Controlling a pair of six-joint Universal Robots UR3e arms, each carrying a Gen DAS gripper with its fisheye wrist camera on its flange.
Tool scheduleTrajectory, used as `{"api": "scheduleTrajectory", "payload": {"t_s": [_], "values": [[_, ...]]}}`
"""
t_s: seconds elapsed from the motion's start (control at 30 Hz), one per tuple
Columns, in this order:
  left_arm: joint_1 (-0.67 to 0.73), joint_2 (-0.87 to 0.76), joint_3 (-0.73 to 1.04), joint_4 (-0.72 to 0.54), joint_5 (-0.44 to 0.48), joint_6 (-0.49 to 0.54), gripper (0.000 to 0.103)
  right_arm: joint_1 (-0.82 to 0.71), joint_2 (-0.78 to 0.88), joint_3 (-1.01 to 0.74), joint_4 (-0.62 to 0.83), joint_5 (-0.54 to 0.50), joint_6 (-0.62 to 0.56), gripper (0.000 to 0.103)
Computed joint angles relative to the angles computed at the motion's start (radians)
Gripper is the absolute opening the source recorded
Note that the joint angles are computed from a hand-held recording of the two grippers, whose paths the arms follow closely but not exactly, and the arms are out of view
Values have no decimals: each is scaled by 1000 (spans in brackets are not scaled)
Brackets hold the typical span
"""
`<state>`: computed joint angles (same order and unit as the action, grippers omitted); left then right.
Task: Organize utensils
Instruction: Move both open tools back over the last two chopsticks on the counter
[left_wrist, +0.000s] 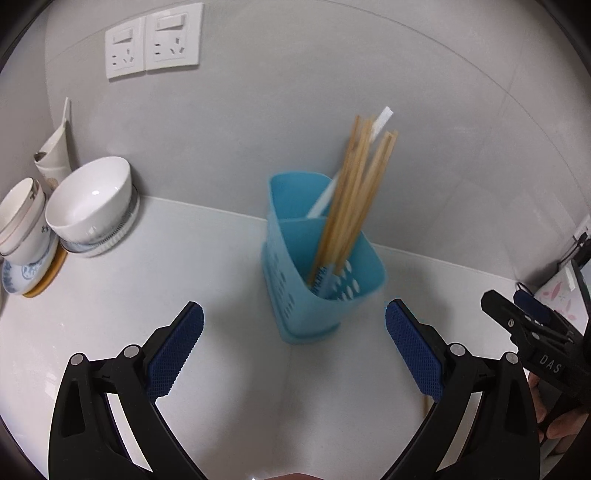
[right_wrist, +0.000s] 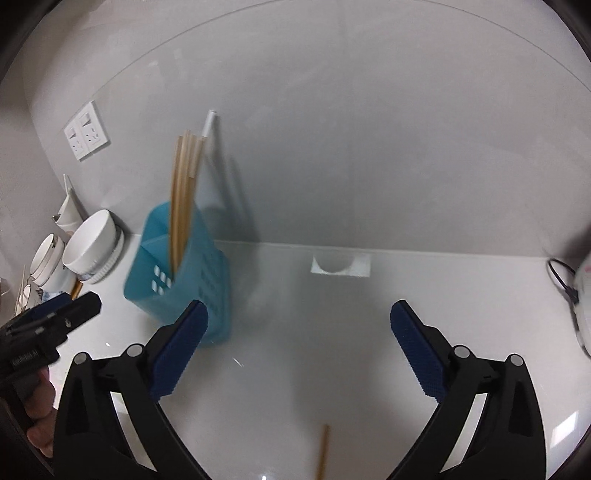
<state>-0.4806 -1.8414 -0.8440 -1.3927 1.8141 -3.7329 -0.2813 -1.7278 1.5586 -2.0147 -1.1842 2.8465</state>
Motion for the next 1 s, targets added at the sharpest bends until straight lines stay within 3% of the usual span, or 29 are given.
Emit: {"api": "scheduleTrajectory", "payload": {"t_s": [0.57, 0.67, 1.0], "values": [[-252, -233, 257, -153, -57, -108, 97, -672, -398, 246, 464, 77, -565, 95], [-277, -264, 273, -167, -85, -136, 97, -784, -424, 258, 539, 61, -669, 95], [-366, -452, 488, -328, -135, -238, 97, -963, -506, 353, 633, -36, -849, 95]]}}
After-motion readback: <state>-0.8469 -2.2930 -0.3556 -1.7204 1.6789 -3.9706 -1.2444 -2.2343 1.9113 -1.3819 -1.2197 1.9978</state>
